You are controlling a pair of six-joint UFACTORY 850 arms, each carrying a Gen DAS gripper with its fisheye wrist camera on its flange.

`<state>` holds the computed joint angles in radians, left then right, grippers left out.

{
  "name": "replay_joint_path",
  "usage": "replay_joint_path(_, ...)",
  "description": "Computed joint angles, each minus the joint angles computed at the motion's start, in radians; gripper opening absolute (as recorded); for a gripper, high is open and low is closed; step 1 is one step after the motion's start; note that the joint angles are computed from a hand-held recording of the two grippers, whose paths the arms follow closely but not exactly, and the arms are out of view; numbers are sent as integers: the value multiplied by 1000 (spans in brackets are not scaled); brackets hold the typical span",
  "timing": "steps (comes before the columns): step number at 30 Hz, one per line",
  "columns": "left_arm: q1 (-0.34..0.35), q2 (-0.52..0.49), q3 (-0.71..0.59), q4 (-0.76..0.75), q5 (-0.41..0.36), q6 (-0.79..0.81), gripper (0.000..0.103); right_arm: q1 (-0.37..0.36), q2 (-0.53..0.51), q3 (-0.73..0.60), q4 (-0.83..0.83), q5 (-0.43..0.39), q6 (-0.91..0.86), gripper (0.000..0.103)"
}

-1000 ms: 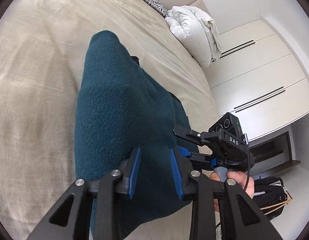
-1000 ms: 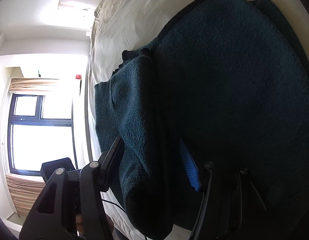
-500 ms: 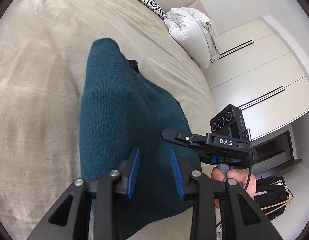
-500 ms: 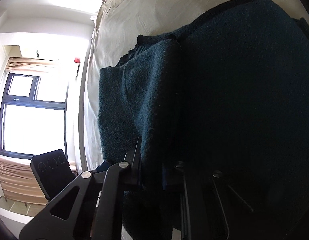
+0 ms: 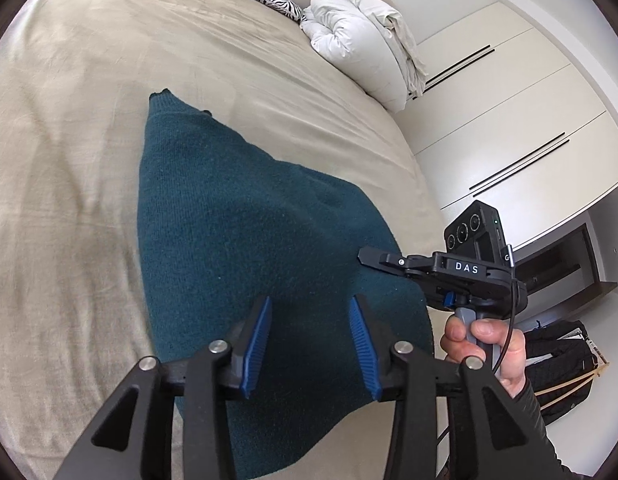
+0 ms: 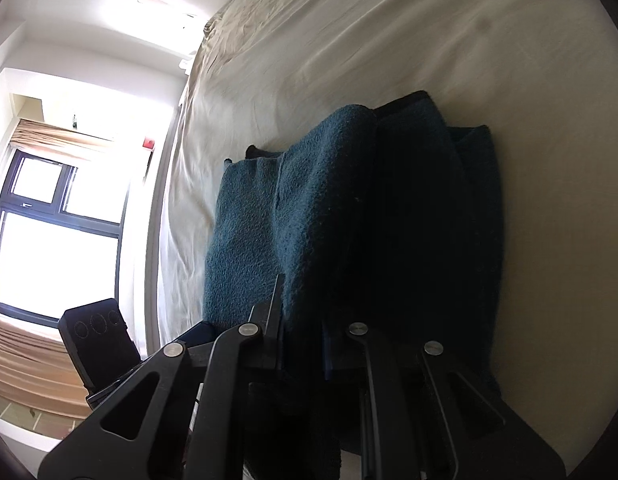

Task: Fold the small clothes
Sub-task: 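Hold the doubled sweater with both tools and press the fold flat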

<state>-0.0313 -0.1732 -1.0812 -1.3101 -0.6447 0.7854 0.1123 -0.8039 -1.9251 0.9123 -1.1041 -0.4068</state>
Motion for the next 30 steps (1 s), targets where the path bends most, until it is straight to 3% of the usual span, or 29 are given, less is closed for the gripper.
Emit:
replay_joint_path(7,-39,-13,-28,67,33,-44,45,-18,-6,9,-1,-11,-7,11)
replay_joint_path(14,-54,-28,-50,101,52,-61,45,-41,-54,-70,-20,-22,41,11)
replay_joint_path(20,-64,-35,-40,101,68,-52,45,-49,-18,21,99,-6,-42,12)
replay_joint_path(22,-64,-36,-39,89,69,-46,45,-55,-10,56,200,-55,-75,15)
replay_joint_path(25,-66,-42,-42,86,74,-46,45,-34,-18,29,190,-107,-61,17)
replay_joint_path(30,-73,-45,-50,112,81,-67,46,-4,-12,11,101,-38,7,14)
